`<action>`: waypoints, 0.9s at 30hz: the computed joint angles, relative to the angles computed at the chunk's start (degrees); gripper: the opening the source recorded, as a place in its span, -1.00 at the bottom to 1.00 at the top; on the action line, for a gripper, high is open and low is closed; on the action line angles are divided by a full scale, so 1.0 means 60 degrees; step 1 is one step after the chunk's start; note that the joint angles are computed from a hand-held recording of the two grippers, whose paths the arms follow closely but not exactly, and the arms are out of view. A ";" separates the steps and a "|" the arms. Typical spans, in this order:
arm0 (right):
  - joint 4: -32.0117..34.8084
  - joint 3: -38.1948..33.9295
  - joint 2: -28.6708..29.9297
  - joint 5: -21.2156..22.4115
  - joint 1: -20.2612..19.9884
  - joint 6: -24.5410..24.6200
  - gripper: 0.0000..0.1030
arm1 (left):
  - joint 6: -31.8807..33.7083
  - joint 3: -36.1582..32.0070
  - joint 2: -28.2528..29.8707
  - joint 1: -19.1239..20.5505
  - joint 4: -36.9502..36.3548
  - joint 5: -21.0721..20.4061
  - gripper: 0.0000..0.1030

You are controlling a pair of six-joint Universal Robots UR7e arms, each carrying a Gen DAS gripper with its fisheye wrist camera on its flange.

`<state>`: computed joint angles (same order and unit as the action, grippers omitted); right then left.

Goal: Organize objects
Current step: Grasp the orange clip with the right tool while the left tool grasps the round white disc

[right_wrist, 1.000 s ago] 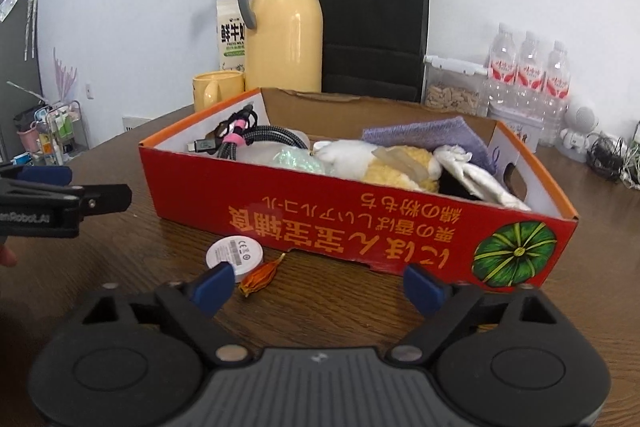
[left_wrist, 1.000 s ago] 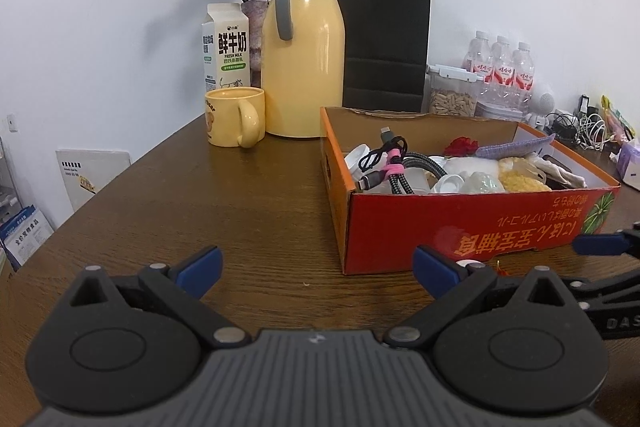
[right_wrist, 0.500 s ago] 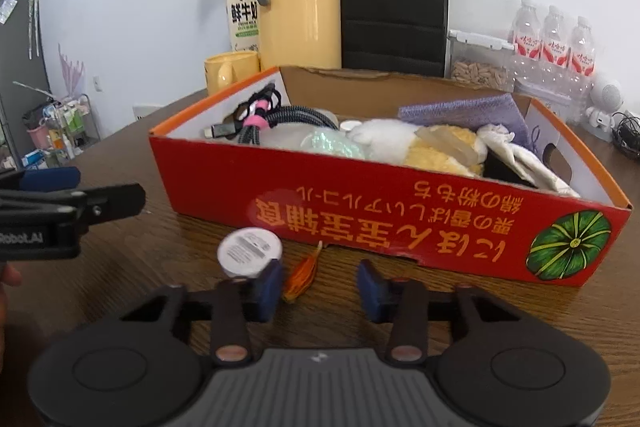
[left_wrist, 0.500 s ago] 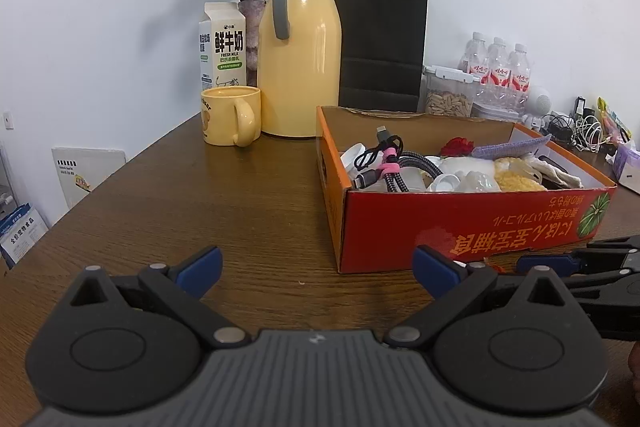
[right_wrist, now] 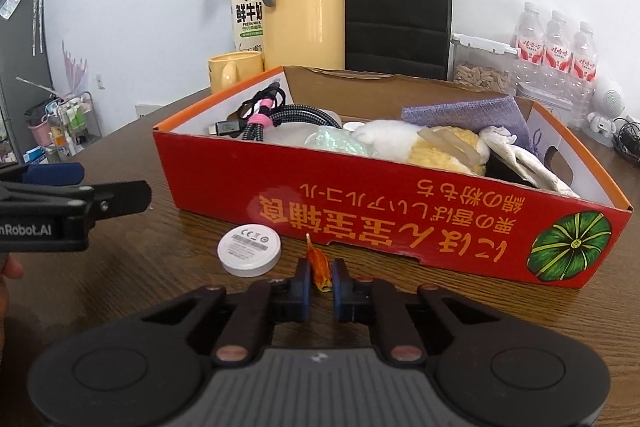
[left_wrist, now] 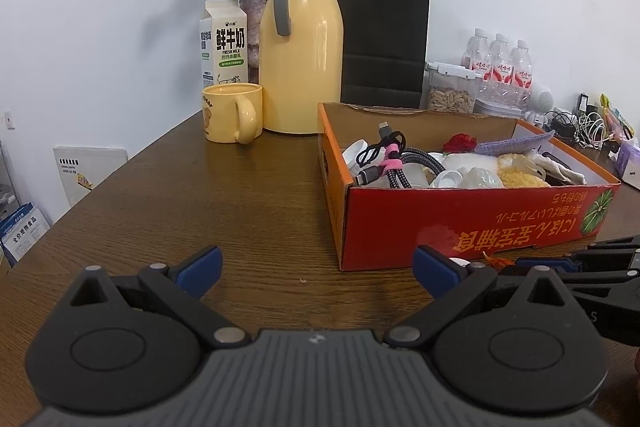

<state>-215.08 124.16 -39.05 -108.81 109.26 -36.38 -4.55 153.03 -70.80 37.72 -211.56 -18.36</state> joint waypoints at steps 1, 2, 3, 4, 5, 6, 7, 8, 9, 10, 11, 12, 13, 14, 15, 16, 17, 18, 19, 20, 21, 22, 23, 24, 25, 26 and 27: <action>-0.0049 0.0022 -0.0006 0.0037 -0.0007 -0.0021 -0.82 | 0.0000 0.0000 0.0000 0.0000 0.0000 0.0000 1.00; -0.0139 0.0064 -0.0018 0.0087 -0.0010 -0.0042 -0.82 | 0.0009 -0.0013 0.0019 0.0008 0.0001 0.0014 1.00; -0.0229 0.0088 -0.0019 0.0120 -0.0007 -0.0057 -0.82 | 0.0028 -0.0029 0.0048 0.0027 -0.0014 0.0021 1.00; -0.0309 0.0124 -0.0033 0.0174 -0.0025 -0.0080 -0.82 | 0.0025 -0.0043 0.0062 0.0034 0.0014 0.0040 1.00; -0.0404 0.0171 -0.0056 0.0230 -0.0045 -0.0086 -0.82 | 0.0001 -0.0058 0.0066 0.0032 0.0085 0.0060 1.00; -0.0472 0.0206 -0.0085 0.0280 -0.0064 -0.0085 -0.82 | -0.0045 -0.0065 0.0056 0.0017 0.0195 0.0092 1.00; -0.0566 0.0248 -0.0110 0.0337 -0.0087 -0.0086 -0.82 | -0.0108 -0.0068 0.0038 -0.0009 0.0334 0.0124 1.00; -0.0684 0.0303 -0.0144 0.0408 -0.0116 -0.0088 -0.82 | -0.0165 -0.0078 0.0030 -0.0027 0.0462 0.0130 1.00; -0.0777 0.0353 -0.0179 0.0464 -0.0146 -0.0088 -0.82 | -0.0233 -0.0090 0.0004 -0.0030 0.0600 0.0100 1.00; -0.0873 0.0407 -0.0227 0.0515 -0.0186 -0.0095 -0.82 | -0.0354 -0.0108 -0.0036 -0.0030 0.0800 0.0056 1.00; -0.0949 0.0437 -0.0265 0.0543 -0.0221 -0.0093 -0.82 | -0.0508 -0.0150 -0.0079 -0.0017 0.1054 -0.0002 1.00; -0.1032 0.0470 -0.0296 0.0558 -0.0248 -0.0078 -0.82 | -0.0691 -0.0202 -0.0125 -0.0002 0.1354 -0.0065 1.00; -0.1107 0.0524 -0.0359 0.0604 -0.0304 -0.0070 -0.82 | -0.0843 -0.0257 -0.0143 0.0009 0.1621 -0.0149 1.00; -0.1182 0.0565 -0.0406 0.0631 -0.0350 -0.0061 -0.82 | -0.0919 -0.0317 -0.0115 0.0016 0.1798 -0.0254 1.00; -0.1289 0.0622 -0.0452 0.0656 -0.0405 -0.0067 -0.82 | -0.0957 -0.0384 -0.0031 0.0015 0.1896 -0.0338 1.00; -0.1369 0.0658 -0.0499 0.0685 -0.0463 -0.0067 -0.82 | -0.0988 -0.0451 0.0048 0.0018 0.1997 -0.0415 1.00; -0.1446 0.0706 -0.0564 0.0725 -0.0526 -0.0060 -0.82 | -0.1051 -0.0531 0.0138 0.0027 0.2133 -0.0486 1.00; -0.1521 0.0748 -0.0622 0.0765 -0.0587 -0.0051 -0.82 | -0.1148 -0.0619 0.0208 0.0048 0.2331 -0.0576 1.00; -0.1606 0.0798 -0.0690 0.0808 -0.0656 -0.0044 -0.82 | -0.1262 -0.0713 0.0265 0.0077 0.2557 -0.0670 1.00; -0.1680 0.0851 -0.0747 0.0852 -0.0716 -0.0041 -0.82 | -0.1339 -0.0808 0.0337 0.0112 0.2722 -0.0752 1.00; -0.1752 0.0903 -0.0804 0.0901 -0.0777 -0.0033 -0.82 | -0.1458 -0.0913 0.0416 0.0143 0.2919 -0.0810 1.00; -0.1823 0.0954 -0.0866 0.0950 -0.0835 -0.0036 -0.82 | -0.1578 -0.1023 0.0491 0.0177 0.3128 -0.0851 1.00; -0.1899 0.0984 -0.0888 0.0968 -0.0869 -0.0041 -0.82 | -0.1691 -0.1125 0.0560 0.0213 0.3331 -0.0886 1.00; -0.1950 0.1026 -0.0939 0.1001 -0.0912 -0.0044 -0.82 | -0.1763 -0.1208 0.0636 0.0241 0.3454 -0.0900 1.00; -0.1994 0.1057 -0.0981 0.1031 -0.0952 -0.0046 -0.82 | -0.1826 -0.1279 0.0724 0.0253 0.3553 -0.0899 1.00; -0.2035 0.1083 -0.1011 0.1053 -0.0975 -0.0037 -0.82 | -0.1948 -0.1344 0.0775 0.0267 0.3751 -0.0883 1.00; -0.2075 0.1107 -0.1035 0.1079 -0.0999 -0.0029 -0.82 | -0.2021 -0.1386 0.0828 0.0277 0.3846 -0.0880 1.00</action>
